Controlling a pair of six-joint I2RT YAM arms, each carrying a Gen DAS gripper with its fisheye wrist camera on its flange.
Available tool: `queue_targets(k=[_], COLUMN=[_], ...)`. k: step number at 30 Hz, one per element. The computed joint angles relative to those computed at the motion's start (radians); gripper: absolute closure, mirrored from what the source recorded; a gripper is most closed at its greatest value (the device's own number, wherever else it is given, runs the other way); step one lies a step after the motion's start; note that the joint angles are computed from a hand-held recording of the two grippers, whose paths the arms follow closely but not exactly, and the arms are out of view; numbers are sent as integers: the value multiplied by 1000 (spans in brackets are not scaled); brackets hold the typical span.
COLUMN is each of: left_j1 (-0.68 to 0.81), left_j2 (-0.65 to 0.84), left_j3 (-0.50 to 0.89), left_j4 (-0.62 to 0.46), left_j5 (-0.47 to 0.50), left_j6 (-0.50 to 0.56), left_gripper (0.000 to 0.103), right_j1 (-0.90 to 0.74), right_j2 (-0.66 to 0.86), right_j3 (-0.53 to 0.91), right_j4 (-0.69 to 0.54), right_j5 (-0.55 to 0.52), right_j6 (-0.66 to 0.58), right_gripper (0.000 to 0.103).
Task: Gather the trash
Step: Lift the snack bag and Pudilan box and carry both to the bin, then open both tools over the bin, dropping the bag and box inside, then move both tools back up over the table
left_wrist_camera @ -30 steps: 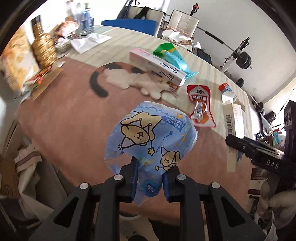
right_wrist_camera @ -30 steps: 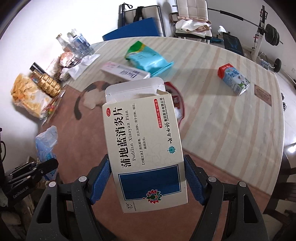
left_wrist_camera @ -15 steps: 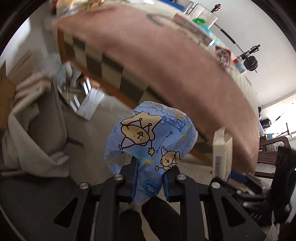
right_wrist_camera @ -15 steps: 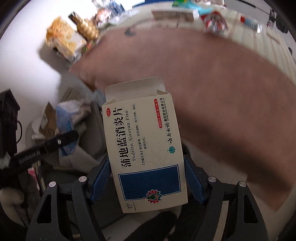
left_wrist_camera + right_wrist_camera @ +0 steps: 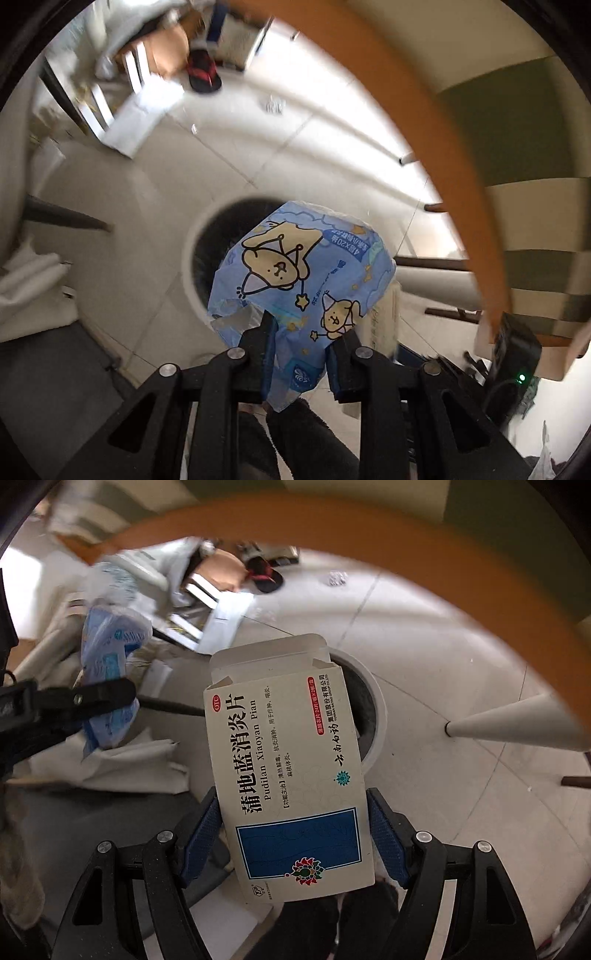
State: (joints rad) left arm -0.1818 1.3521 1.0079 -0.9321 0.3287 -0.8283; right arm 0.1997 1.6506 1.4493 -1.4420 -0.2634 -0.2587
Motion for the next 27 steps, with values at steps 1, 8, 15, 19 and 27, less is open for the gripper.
queue_targets(k=[1, 8, 15, 19, 27], left_j1=[5, 11, -114, -190, -279], left_j2=[22, 97, 53, 35, -51], left_j3=[-31, -180, -191, -154, 21], left_j4=[37, 186, 48, -90, -392], left_j5=[4, -82, -346, -394, -366], left_j6=[5, 19, -81, -157, -298], left_gripper=[79, 0, 0, 0, 0], right_j1=[3, -4, 30, 42, 5], right_j2=[8, 104, 107, 69, 13], right_j3=[-57, -246, -299, -272, -36], right_j4=[68, 371, 464, 424, 143], right_j5=[7, 22, 83, 150, 186], right_j6=[5, 17, 39, 69, 64], right_gripper=[26, 5, 2, 2, 2])
